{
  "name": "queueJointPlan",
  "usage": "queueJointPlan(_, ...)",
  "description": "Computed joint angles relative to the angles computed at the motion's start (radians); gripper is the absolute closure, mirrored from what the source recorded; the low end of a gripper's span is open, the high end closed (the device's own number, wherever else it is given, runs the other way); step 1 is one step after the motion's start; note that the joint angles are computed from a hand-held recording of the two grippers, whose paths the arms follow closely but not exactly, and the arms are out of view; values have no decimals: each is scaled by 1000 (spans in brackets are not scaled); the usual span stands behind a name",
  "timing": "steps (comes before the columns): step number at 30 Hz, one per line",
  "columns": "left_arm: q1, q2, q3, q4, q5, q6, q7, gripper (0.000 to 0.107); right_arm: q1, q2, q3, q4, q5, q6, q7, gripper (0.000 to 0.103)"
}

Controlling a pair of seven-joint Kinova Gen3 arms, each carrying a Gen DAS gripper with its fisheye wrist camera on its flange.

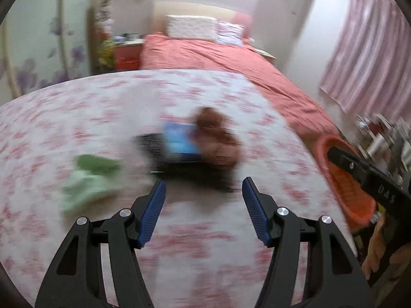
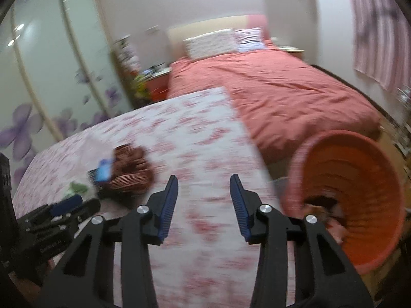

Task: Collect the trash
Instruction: 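Grasp the brown plaid cloth with the right gripper while the left grasps the light green cloth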

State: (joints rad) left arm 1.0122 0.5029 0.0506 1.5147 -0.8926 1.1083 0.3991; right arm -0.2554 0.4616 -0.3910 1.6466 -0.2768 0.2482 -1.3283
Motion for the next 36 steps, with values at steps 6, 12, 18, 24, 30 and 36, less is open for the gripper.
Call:
queueJointPlan(6,-10,-81,10,157,10,48,147,46,-153,65,44,-111,38,72,-31,65)
queueJointPlan(12,-50,-113,56,233,1,54,217,46,-272,107,120,-184,88,92,-102,65)
queueJointPlan(18,-54,-109,84,236,1,95,216,38,-344,163,186,-255,155,146,-181,84)
queueJointPlan(24,-66,-111,93,245,5,89,204,38,-294,126,145,-177,164,65,-179,96)
queueJointPlan(30,-80,-106,92,246,11,64,173,38,-273,62,181,-91,170,-25,-229,97)
queueJointPlan(36,-103,-107,79,254,22,3,168,38,-236,29,187,-45,194,-42,-260,97)
